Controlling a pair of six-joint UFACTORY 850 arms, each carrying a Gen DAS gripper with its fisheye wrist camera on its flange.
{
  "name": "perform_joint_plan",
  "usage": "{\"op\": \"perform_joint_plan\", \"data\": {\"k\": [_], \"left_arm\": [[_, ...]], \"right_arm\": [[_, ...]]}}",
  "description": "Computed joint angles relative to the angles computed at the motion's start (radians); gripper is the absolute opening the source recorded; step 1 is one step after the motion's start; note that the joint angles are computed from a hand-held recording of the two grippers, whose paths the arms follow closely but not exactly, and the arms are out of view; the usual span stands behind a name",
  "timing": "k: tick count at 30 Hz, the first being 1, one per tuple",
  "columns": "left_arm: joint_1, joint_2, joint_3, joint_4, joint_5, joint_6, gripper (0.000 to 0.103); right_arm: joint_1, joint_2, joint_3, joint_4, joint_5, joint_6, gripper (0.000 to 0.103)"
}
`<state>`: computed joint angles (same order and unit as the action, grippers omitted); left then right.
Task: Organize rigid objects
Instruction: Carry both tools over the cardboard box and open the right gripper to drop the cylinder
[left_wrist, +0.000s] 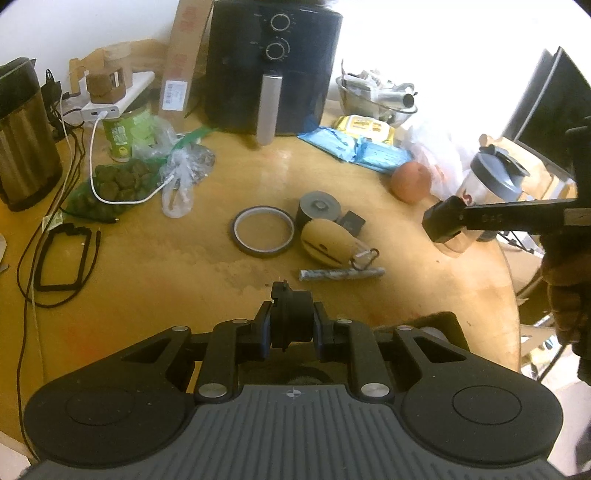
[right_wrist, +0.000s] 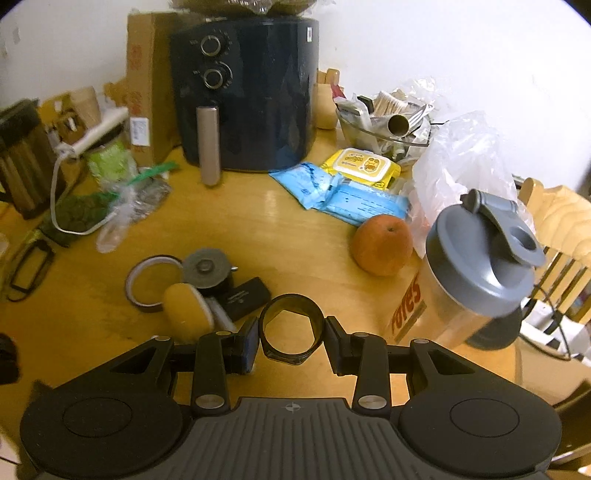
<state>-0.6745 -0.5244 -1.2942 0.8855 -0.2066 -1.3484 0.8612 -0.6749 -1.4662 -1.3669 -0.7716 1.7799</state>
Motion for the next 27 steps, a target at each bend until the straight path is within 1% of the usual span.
{"op": "perform_joint_plan", "data": {"k": [4, 9, 14, 17, 19, 23, 27], "left_arm": [[-0.01, 0.007, 0.013, 0.0, 0.007, -0.008, 0.022], [-0.018, 0.014, 0.025, -0.006, 0.016, -0.005, 0.021], [-0.025, 0.019, 0.034, -0.002, 0.024, -0.008, 0.021], [-0.029, 0.02, 0.036, 0.001, 0.02, -0.008, 0.021], [-0.032, 0.021, 0.039, 0.002, 0.016, -0.011, 0.022], [-0.039, 0.024, 0.05, 0.015, 0.004, -0.041, 0.021], [-0.048, 0.027, 0.062, -0.017, -0.009, -0.025, 0.022]], "right_arm": [[0.015, 0.054, 0.066, -0.051, 0.052, 0.086, 0.04], [0.029, 0.115, 0.139, -0.119, 0.136, 0.174, 0.04], [0.028, 0.17, 0.219, -0.243, 0.277, 0.288, 0.04], [0.036, 0.189, 0.248, -0.285, 0.335, 0.296, 0.04], [0.043, 0.195, 0.26, -0.281, 0.361, 0.278, 0.04], [0.053, 0.194, 0.276, -0.234, 0.381, 0.244, 0.04], [0.057, 0.198, 0.303, -0.217, 0.421, 0.234, 0.04]]}}
